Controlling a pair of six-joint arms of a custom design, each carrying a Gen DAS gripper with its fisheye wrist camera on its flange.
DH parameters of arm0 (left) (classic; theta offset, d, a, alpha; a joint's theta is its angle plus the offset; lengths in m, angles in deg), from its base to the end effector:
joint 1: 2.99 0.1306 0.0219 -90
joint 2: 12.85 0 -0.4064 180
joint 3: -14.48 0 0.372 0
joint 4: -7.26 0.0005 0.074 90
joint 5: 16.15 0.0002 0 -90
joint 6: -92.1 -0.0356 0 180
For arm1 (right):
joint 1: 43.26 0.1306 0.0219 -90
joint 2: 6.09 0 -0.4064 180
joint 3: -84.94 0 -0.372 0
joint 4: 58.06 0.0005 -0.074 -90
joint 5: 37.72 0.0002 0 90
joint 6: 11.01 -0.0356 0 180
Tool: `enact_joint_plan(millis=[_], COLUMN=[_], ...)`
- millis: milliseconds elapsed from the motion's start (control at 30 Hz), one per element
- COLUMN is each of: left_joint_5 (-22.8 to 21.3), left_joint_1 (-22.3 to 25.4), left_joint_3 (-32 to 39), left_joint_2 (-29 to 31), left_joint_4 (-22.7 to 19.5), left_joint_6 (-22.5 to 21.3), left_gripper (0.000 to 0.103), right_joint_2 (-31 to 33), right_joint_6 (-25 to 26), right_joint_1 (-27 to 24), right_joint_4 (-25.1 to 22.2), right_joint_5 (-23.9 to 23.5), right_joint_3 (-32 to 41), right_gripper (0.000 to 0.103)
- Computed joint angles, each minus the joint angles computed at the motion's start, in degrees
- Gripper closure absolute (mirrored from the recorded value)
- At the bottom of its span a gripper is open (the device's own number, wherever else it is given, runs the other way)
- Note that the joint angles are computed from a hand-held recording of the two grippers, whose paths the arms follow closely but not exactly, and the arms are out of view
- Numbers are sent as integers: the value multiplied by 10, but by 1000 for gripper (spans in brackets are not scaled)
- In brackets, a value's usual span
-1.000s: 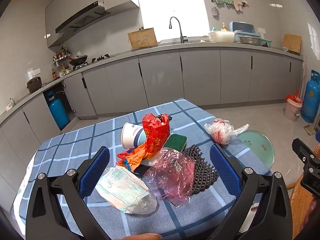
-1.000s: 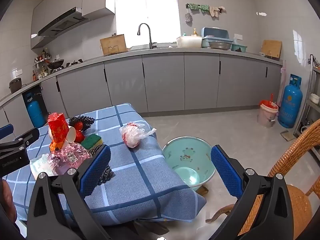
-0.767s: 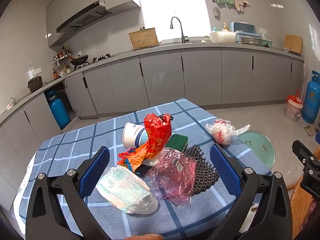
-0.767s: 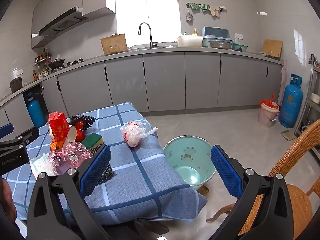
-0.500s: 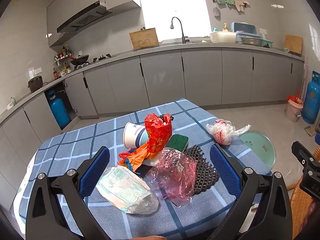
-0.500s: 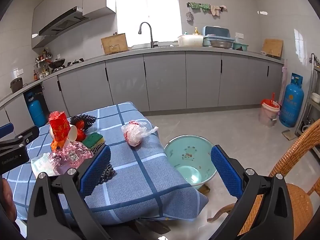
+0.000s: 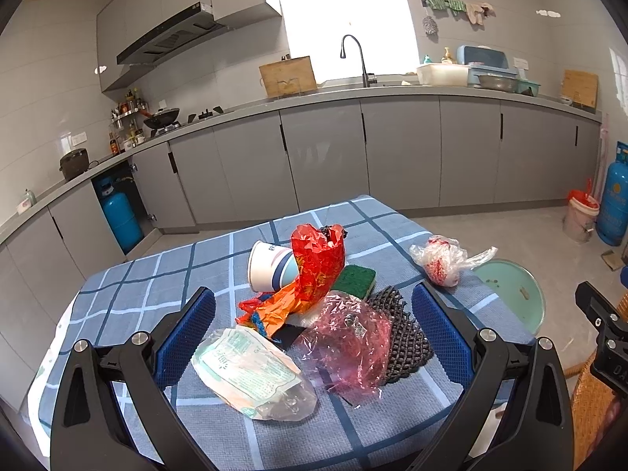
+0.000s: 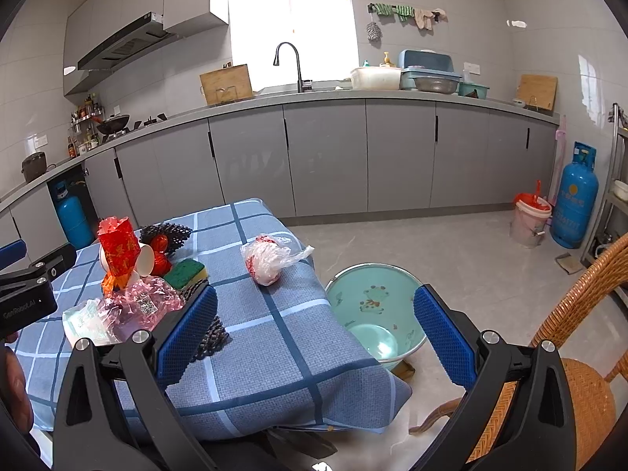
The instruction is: Collect trash
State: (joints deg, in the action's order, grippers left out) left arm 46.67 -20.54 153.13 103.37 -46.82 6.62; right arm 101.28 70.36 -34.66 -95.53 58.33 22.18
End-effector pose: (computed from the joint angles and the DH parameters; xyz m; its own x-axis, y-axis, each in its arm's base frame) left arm 0.6103 -0.1765 0.5815 -0.4907 0.0817 -0.8675 -0.1416 0.9749 0.1719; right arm 0.6004 0.0865 0.5314 -0.4614 0.0811 -0.8835 0.0130 0.9963 0.0847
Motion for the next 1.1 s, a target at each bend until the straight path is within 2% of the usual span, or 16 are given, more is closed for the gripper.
enact_joint_plan(millis=[1100], left_joint_5=[-5], left_joint_1=[0], left_joint_3=[3], left_joint_2=[1], left_joint_4=[2], left_joint_6=[1], left_gripper=[4], right_joint_2=[0], right_joint_6=[-7], right_joint_1=[8], right_joint_4=[10], right_joint_5=[4], right_joint_3=[-11], right_gripper=[4])
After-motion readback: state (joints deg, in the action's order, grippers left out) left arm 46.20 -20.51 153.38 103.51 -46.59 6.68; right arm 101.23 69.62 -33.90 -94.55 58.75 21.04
